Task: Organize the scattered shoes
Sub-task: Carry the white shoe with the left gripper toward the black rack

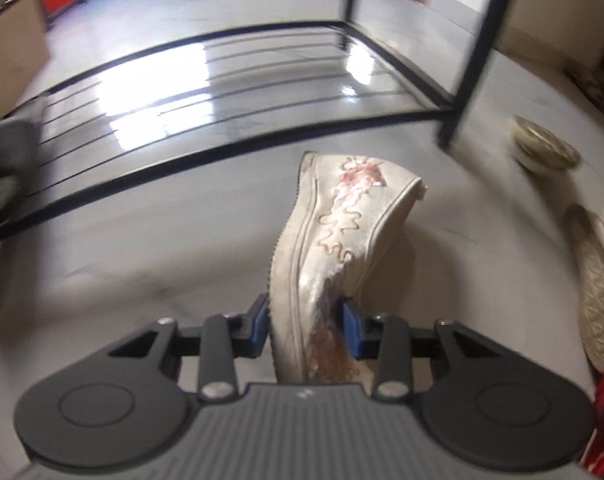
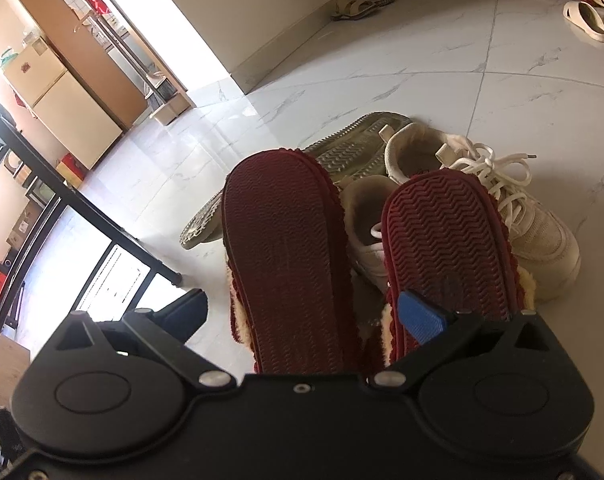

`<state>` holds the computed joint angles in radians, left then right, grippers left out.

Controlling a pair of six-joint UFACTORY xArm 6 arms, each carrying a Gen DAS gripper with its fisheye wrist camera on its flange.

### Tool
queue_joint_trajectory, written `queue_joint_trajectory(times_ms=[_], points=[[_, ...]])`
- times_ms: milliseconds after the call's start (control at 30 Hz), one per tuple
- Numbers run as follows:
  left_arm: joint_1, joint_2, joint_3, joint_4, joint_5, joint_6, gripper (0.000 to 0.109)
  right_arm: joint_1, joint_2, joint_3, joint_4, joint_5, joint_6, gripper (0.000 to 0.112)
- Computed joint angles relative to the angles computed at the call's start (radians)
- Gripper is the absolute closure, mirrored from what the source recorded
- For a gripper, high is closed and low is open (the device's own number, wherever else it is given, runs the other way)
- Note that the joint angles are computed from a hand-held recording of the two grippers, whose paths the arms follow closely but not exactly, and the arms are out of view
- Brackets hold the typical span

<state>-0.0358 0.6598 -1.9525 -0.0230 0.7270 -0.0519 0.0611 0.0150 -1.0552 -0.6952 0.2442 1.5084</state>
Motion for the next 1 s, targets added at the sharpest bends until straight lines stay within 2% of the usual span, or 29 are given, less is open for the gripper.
queue_joint_trajectory(times_ms=[100,167,267,367,467,600,667,900,1000], points=[[0.019,-0.063,0.087,0.022,-0.055,-0.046,0.072,0.013,-0.001,-0.010,-0.002,-0.005,-0.006,0.009],[0.039,-0.129,0.174,0.084,-0.103,-0.102,0.072,0.026,0.001,-0.021,0.001,-0.004,-0.019,0.009],[0.069,-0.203,0.273,0.159,-0.114,-0.172,0.072,0.047,0.008,-0.038,0.027,-0.004,-0.049,0.009],[0.109,-0.234,0.326,0.151,-0.080,-0.248,0.073,0.070,0.016,-0.057,0.051,-0.004,-0.077,0.009],[0.145,-0.268,0.393,0.194,-0.102,-0.332,0.072,0.098,0.016,-0.077,0.058,0.003,-0.100,0.009],[0.185,-0.313,0.466,0.231,-0.122,-0.389,0.071,0.134,0.016,-0.107,0.044,0.029,-0.109,0.009],[0.207,-0.332,0.505,0.206,-0.129,-0.392,0.071,0.150,0.019,-0.123,0.044,0.045,-0.114,0.009],[0.208,-0.360,0.554,0.224,-0.168,-0.414,0.069,0.205,0.041,-0.179,0.115,0.077,-0.205,0.009],[0.207,-0.378,0.580,0.247,-0.181,-0.441,0.069,0.218,0.046,-0.199,0.109,0.089,-0.203,0.009]])
